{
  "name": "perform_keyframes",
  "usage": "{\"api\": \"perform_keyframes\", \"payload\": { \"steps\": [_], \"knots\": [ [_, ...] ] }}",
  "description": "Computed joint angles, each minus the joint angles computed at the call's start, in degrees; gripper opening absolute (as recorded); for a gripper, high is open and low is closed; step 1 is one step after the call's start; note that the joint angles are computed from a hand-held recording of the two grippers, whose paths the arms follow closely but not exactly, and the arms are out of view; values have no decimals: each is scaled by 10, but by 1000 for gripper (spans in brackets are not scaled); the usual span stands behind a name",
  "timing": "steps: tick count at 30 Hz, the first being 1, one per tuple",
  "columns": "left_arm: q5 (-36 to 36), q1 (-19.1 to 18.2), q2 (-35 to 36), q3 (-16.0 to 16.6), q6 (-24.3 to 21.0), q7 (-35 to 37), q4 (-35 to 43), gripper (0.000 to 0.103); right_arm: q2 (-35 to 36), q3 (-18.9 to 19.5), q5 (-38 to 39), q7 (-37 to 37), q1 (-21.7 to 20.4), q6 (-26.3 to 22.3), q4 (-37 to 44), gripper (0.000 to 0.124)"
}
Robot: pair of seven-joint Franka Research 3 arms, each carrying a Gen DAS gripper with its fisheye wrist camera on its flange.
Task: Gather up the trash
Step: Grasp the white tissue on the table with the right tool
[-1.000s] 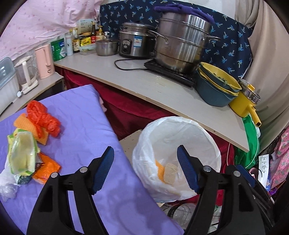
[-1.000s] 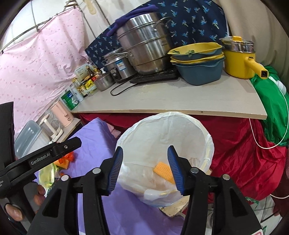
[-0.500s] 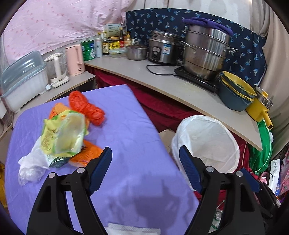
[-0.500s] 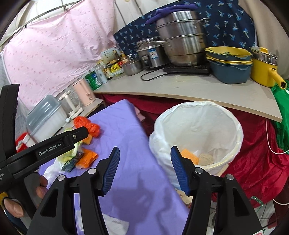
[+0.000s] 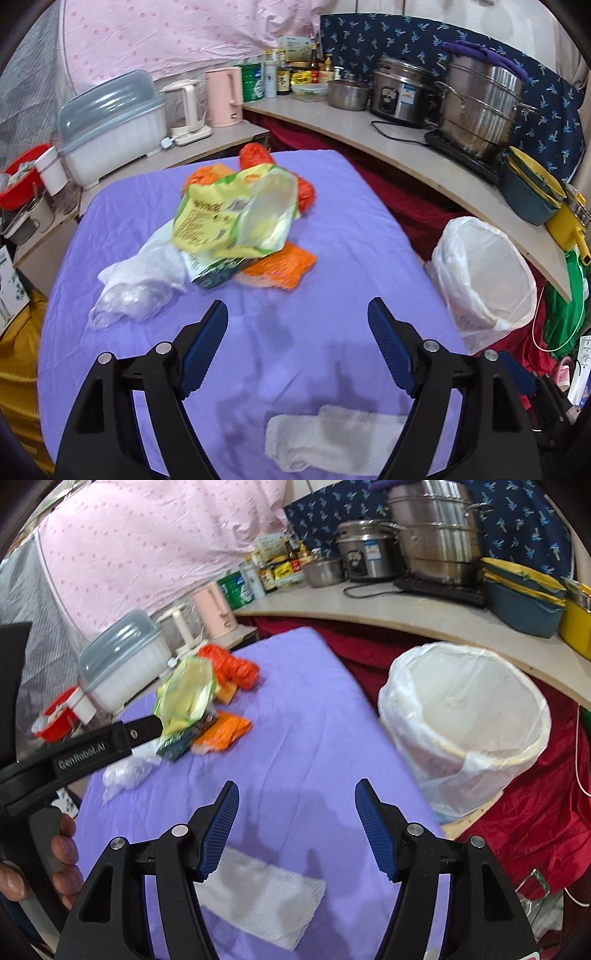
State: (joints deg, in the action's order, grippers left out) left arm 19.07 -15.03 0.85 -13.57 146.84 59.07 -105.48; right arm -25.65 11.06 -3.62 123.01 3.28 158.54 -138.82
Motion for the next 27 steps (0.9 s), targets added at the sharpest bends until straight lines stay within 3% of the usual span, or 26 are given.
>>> {"api": "perform_keyframes", "payload": {
  "steps": [18, 27],
  "knots": [
    [-34, 21, -96, 11, -17, -2, -156, 74, 33, -7, 51, -37, 89, -32, -28, 67],
    [-36, 31, -113, 15, -17, -7, -182, 74, 53, -2, 53, -28, 96, -46, -28, 68]
  ]
}}
